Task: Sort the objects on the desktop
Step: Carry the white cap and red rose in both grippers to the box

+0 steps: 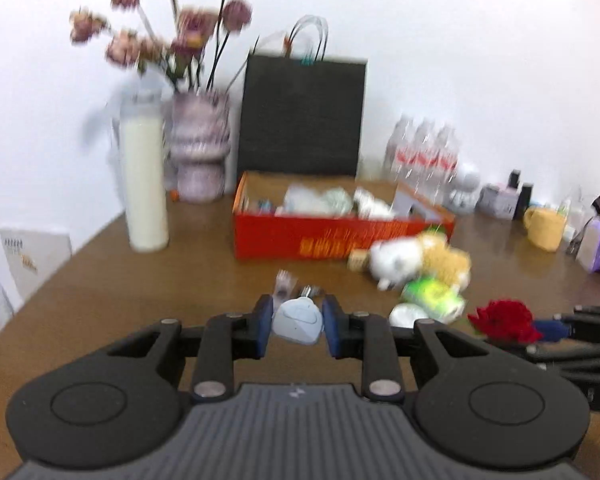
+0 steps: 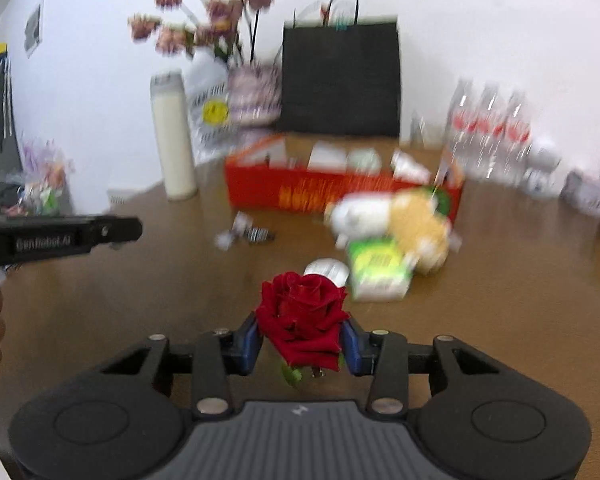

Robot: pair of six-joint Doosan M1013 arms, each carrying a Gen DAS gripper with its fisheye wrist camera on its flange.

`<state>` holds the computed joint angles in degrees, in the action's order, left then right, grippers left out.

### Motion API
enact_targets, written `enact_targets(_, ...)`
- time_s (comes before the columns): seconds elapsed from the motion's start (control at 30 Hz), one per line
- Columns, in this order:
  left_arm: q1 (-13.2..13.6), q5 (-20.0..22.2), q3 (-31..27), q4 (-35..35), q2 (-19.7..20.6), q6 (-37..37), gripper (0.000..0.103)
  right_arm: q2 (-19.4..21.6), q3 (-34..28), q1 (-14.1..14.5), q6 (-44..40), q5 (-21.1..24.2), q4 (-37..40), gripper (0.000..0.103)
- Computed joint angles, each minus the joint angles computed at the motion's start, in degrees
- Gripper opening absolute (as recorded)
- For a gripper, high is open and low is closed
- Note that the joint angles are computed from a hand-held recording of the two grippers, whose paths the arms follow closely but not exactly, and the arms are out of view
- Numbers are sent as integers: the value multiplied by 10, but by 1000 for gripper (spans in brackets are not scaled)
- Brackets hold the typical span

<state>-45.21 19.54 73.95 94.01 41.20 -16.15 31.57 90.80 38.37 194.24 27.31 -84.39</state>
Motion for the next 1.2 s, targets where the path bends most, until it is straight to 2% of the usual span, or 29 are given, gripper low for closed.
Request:
enact_targets(0.17,-14,45,13,207,-16,-199,28,-24,3,6,87,50,-124,40)
enact_targets(0.23,-24,90,30,291,-22,-281,28,-30,10,11,149,74,-189,41)
enact_targets(0.3,-34,130,46,329,-23,-324,28,-32,20,20,211,111,-241,41)
enact_targets(0.4,-49,156,60,305,-24,-316,28,-30,36,35,273,146,-268,41)
enact_targets(0.6,-70,201,78,250,-24,-287,28,-24,56,59,293,198,-256,41)
enact_targets(0.7,-73,208,88,248,-28,-285,28,-21,61,70,289,224,-252,41)
enact_targets(0.97,-66,194,69,230,-19,-267,28,-23,68,63,315,219,-256,41)
enact_targets(1.1,-48,171,29,226,-1,-252,28,-18,57,46,304,204,-250,41)
enact_targets(1.2,-37,176,-11,234,19,-253,28,-11,41,30,285,195,-242,41)
